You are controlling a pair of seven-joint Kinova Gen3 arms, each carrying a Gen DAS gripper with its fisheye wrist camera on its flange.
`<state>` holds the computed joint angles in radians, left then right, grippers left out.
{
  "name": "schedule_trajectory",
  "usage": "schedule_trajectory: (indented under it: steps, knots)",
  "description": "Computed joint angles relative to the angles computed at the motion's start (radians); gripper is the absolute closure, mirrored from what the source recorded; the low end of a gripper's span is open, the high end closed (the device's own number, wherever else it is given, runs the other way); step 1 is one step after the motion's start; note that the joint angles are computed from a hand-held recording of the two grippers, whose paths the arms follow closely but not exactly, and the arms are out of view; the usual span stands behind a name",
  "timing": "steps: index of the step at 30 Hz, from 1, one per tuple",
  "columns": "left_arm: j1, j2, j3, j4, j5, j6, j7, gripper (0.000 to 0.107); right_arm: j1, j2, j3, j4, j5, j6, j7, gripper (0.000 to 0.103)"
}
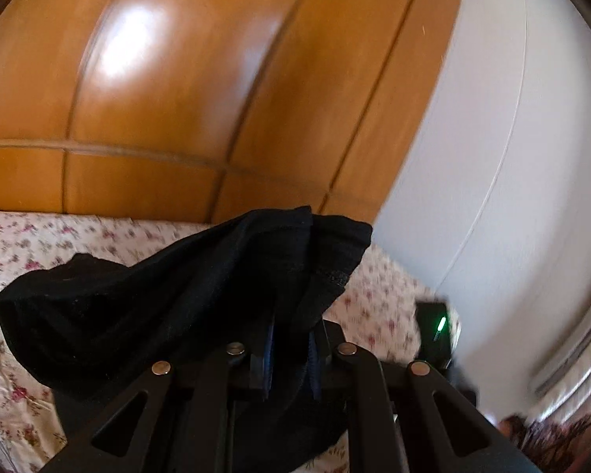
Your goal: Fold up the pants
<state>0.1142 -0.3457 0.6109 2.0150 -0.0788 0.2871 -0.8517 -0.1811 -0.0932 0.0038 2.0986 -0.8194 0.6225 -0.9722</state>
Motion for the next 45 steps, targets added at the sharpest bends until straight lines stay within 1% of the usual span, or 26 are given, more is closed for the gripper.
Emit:
schedule_trajectory:
  steps: [3, 6, 8, 12, 15, 16, 17, 18, 19, 20, 21, 23, 24, 25, 27, 29, 31, 33, 35, 37, 38, 40, 42, 43, 44, 45]
  knots:
    - [0.001, 0.061, 0.055, -0.033, -0.075, 0.055, 0.035, 0.094, 0.015, 0.002, 0.029, 0.007, -0.06, 0.022, 0.04, 0.05]
    - [-0.026, 0.119, 0.159, -0.06, -0.197, 0.112, 0.098, 0.094, 0.032, 0.001, 0.035, 0.012, -0.077, 0.019, 0.038, 0.05]
    - [-0.005, 0.172, 0.19, -0.078, -0.278, 0.154, 0.148, 0.094, 0.047, 0.006, 0.05, 0.016, -0.116, 0.033, 0.068, 0.05]
    - [0.102, 0.304, 0.209, -0.127, -0.441, 0.264, 0.273, 0.094, 0.074, 0.01, 0.048, 0.018, -0.144, 0.044, 0.077, 0.05]
    - [0.208, 0.386, 0.179, -0.16, -0.562, 0.351, 0.318, 0.093, 0.078, 0.005, 0.041, 0.022, -0.148, 0.035, 0.085, 0.05]
    - [0.24, 0.399, 0.162, -0.164, -0.588, 0.368, 0.325, 0.092, 0.078, 0.003, 0.041, 0.024, -0.154, 0.032, 0.092, 0.05]
    - [0.283, 0.406, 0.127, -0.162, -0.603, 0.374, 0.324, 0.09, 0.078, 0.002, 0.041, 0.026, -0.156, 0.029, 0.095, 0.05]
    - [0.329, 0.409, 0.08, -0.163, -0.602, 0.37, 0.309, 0.088, 0.077, 0.001, 0.04, 0.027, -0.159, 0.026, 0.099, 0.05]
    - [0.371, 0.394, 0.034, -0.152, -0.585, 0.353, 0.286, 0.083, 0.077, 0.001, 0.041, 0.029, -0.162, 0.026, 0.104, 0.05]
    - [0.398, 0.37, -0.009, -0.137, -0.551, 0.32, 0.249, 0.078, 0.076, -0.001, 0.04, 0.029, -0.163, 0.026, 0.106, 0.05]
    - [0.409, 0.347, -0.039, -0.12, -0.511, 0.279, 0.208, 0.076, 0.074, -0.005, 0.039, 0.031, -0.17, 0.021, 0.114, 0.05]
    - [0.464, 0.308, -0.132, -0.089, -0.429, 0.198, 0.127, 0.074, 0.075, -0.017, 0.039, 0.042, -0.208, 0.016, 0.166, 0.049]
    - [0.493, 0.283, -0.178, -0.069, -0.389, 0.157, 0.086, 0.074, 0.061, -0.029, 0.051, 0.047, -0.233, 0.017, 0.207, 0.044]
    - [0.515, 0.241, -0.216, -0.038, -0.348, 0.117, 0.055, 0.074, 0.064, -0.035, 0.052, 0.053, -0.258, 0.022, 0.248, 0.036]
    - [0.511, 0.149, -0.271, 0.038, -0.267, 0.035, -0.004, 0.074, 0.021, -0.049, 0.092, 0.065, -0.308, 0.031, 0.329, 0.025]
    - [0.455, 0.056, -0.273, 0.124, -0.201, -0.046, -0.023, 0.074, 0.017, -0.057, 0.089, 0.065, -0.326, 0.055, 0.395, 0.021]
    - [0.418, -0.037, -0.295, 0.205, -0.194, -0.112, 0.024, 0.074, 0.022, -0.074, 0.044, 0.061, -0.287, 0.047, 0.43, 0.02]
    - [0.327, -0.129, -0.278, 0.266, -0.202, -0.115, 0.105, 0.073, -0.006, -0.097, 0.01, 0.056, -0.218, 0.014, 0.44, 0.02]
    - [0.234, -0.181, -0.25, 0.285, -0.186, -0.053, 0.174, 0.073, -0.049, -0.104, 0.011, 0.05, -0.173, 0.004, 0.454, 0.018]
    - [0.195, -0.168, -0.255, 0.299, -0.13, -0.017, 0.183, 0.074, -0.099, -0.091, 0.011, 0.023, -0.099, 0.014, 0.435, 0.016]
    - [0.202, -0.161, -0.278, 0.313, -0.09, -0.021, 0.162, 0.074, -0.099, -0.087, -0.017, 0.016, -0.058, -0.006, 0.409, 0.016]
    - [0.244, -0.121, -0.331, 0.342, -0.03, -0.046, 0.119, 0.074, -0.068, -0.068, -0.11, 0.003, 0.023, -0.061, 0.356, 0.015]
    - [0.243, -0.098, -0.323, 0.347, -0.035, -0.044, 0.122, 0.074, -0.043, -0.033, -0.166, -0.017, 0.078, -0.077, 0.303, 0.015]
    - [0.221, -0.089, -0.293, 0.343, -0.062, -0.038, 0.145, 0.074, -0.033, -0.013, -0.175, -0.029, 0.081, -0.064, 0.29, 0.017]
    - [0.204, -0.084, -0.268, 0.334, -0.09, -0.023, 0.165, 0.074, -0.032, 0.014, -0.165, -0.045, 0.068, -0.036, 0.266, 0.023]
    - [0.201, -0.079, -0.261, 0.324, -0.102, -0.015, 0.172, 0.074, -0.037, 0.04, -0.138, -0.063, 0.038, 0.005, 0.24, 0.043]
